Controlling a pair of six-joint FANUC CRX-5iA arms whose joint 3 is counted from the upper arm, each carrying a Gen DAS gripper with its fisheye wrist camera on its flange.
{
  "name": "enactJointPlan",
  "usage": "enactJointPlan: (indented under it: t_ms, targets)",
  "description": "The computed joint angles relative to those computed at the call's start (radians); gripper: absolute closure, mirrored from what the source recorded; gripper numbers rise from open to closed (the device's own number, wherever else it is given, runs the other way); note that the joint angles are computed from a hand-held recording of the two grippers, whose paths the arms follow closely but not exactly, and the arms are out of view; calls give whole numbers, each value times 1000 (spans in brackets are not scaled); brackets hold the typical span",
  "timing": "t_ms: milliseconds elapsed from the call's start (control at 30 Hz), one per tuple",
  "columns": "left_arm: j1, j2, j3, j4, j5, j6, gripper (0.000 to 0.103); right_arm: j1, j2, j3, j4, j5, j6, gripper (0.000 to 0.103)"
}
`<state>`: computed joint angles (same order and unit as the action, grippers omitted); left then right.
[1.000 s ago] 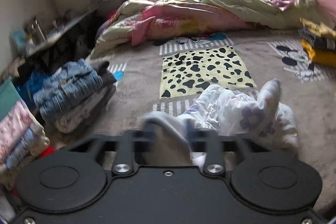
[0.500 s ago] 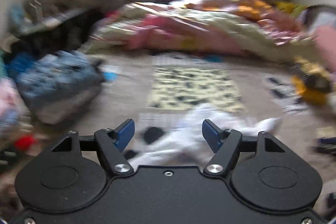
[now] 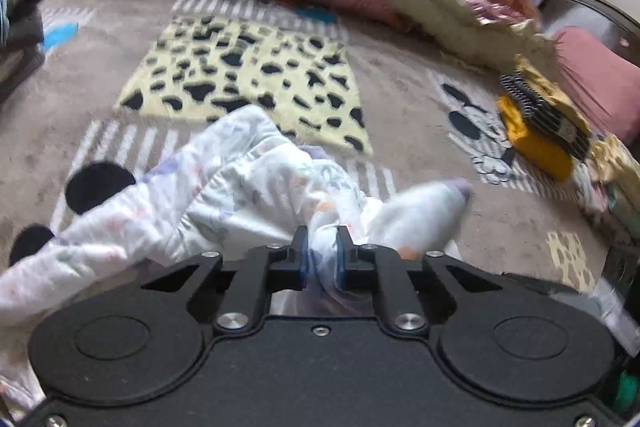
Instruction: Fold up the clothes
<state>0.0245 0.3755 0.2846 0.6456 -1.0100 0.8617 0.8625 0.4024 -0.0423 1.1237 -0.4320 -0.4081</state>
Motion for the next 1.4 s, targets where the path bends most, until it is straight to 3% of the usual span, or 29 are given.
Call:
enactJointPlan:
  t_ms: [133,333,533,733,933,1067,1167,1333,1400]
  targets:
    - [41,-118,-88,24,94,-190,95,-8,-87,-100,254,-6,-162,93]
    - [81,-290,-197,104,313,-411,96,66,-200,-117,307,-233,26,94]
    - [69,-413,-322,339,506,-629,96,143,-330,-144,368,-504,191,94]
    - [93,-531,-458,617,417,-799,96,260,-450,-178,456,-755,324,95]
    - [127,-672,-610,788,324,-929,96,436,-508,-209,480,-975,434,95]
    - [165,-699,-634,776,256,-929,96,537,-525,-221,439,-1072,460,95]
    - [167,-653,-608,701,248,-882,96,557,-547,-234,367,-1072,457,95]
    - [139,-468,-489,490,283,-684,96,427,-545,-261,208,-902,441,95]
    - [118,-315,-342,285,283,-499,91,314,-508,-243,116,-775,450,94]
